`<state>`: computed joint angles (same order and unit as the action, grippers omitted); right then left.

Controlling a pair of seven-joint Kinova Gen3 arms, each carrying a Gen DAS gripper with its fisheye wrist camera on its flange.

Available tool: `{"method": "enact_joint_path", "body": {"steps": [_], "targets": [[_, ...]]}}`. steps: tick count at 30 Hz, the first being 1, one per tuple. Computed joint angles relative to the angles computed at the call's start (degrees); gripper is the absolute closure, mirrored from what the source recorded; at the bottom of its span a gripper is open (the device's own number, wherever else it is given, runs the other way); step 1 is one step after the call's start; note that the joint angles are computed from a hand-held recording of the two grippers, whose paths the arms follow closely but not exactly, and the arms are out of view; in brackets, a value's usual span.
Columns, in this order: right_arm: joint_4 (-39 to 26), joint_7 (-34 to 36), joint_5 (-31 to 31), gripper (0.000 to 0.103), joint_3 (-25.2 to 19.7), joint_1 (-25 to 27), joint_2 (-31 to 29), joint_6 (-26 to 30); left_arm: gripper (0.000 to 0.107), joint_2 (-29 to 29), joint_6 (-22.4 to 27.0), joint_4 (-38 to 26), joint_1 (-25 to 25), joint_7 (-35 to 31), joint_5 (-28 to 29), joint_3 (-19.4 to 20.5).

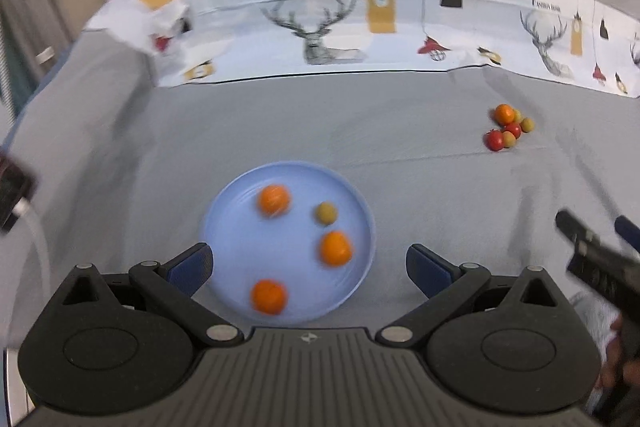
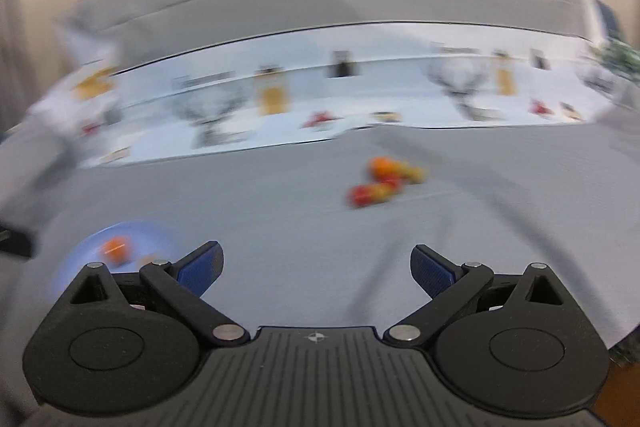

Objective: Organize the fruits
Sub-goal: 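Grasp a yellow cherry tomato with the right gripper while the left grasps a red cherry tomato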

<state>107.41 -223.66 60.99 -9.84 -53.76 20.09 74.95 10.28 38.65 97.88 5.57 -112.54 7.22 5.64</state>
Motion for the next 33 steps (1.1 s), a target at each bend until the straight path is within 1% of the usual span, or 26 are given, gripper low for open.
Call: {"method": "enact_joint_path", "body": {"steps": [1,2,5,6,9,12,15,16,18,20,22,23,25,27,28,29,30,32,33], "targets": [[1.7,-1.5,-0.1,0.003,0.9,1.2,-0.1,-0.7,0.005,1.7,0.3,-1.8,1.5,2.3,-1.4,0.4],[3.3,-3.1,0.4,0.003,1.7,2.7,0.2,-1.7,0.005,3.1,0.5,-3.4,3.8,4.6,-3.0,-0.2],[7.1,-6.5,2.4,0.003,4.7,8.9,2.3,-6.0,0.005,7.4,0.1,-7.4,8.4,10.7,-8.0,-0.2],[7.7,-7.4,3.4,0.003,5.9,11.4,3.6,-7.9,0.005,9.1,0.3,-9.0,10.5,12.9,-10.1,-0.7],[9.3,-8.9,7.7,0.003,8.8,18.4,7.3,-14.3,0.005,14.4,1.6,-13.9,14.7,16.5,-14.0,-1.2],[9.5,-9.6,14.3,0.004,8.6,26.4,11.4,-21.3,0.005,19.7,4.5,-19.4,16.9,17.6,-15.3,-0.8],[9.0,-9.7,21.3,0.006,8.9,31.4,14.0,-28.3,0.005,25.1,6.6,-25.0,18.9,17.4,-15.9,-0.5],[8.6,-10.1,23.6,0.006,10.3,31.7,14.8,-30.6,0.005,26.5,6.8,-26.2,19.5,17.3,-16.1,-0.6],[6.8,-8.5,25.7,0.006,12.8,31.6,17.1,-32.4,0.005,29.8,7.2,-29.7,21.1,16.9,-16.4,-0.6],[4.2,-4.1,24.1,0.011,13.1,31.9,19.3,-30.5,0.005,33.1,8.1,-33.5,22.6,16.0,-16.5,-0.4],[1.8,-0.3,19.6,0.013,12.5,32.0,20.8,-25.9,0.005,36.7,10.2,-38.4,23.1,13.7,-15.4,0.9],[1.4,0.3,17.4,0.013,13.5,31.2,21.3,-24.5,0.005,38.0,10.9,-40.2,23.5,12.9,-14.7,1.3],[2.3,-1.4,15.8,0.015,14.5,30.9,20.9,-24.5,0.005,41.0,11.7,-43.7,24.1,10.5,-13.4,2.1],[4.7,-5.5,17.9,0.017,16.2,30.1,20.1,-27.2,0.005,44.1,14.3,-48.5,25.8,8.9,-13.1,1.7],[5.0,-6.3,18.6,0.018,16.6,29.8,20.2,-27.5,0.005,45.7,16.2,-51.1,26.1,7.6,-12.5,2.0],[4.9,-6.3,18.7,0.018,16.1,30.1,20.4,-27.0,0.005,46.8,17.2,-52.9,26.4,7.0,-11.9,1.9],[4.5,-5.9,18.4,0.019,15.9,30.1,20.5,-26.7,0.005,47.4,17.3,-53.7,26.6,6.9,-11.3,1.7],[4.7,-6.2,18.8,0.025,15.8,30.0,20.4,-26.6,0.005,48.2,17.0,-54.7,26.5,6.4,-9.8,1.7],[5.3,-6.5,19.1,0.027,15.6,29.8,19.9,-26.5,0.008,48.6,16.8,-55.2,26.3,6.3,-9.0,1.9]]}}
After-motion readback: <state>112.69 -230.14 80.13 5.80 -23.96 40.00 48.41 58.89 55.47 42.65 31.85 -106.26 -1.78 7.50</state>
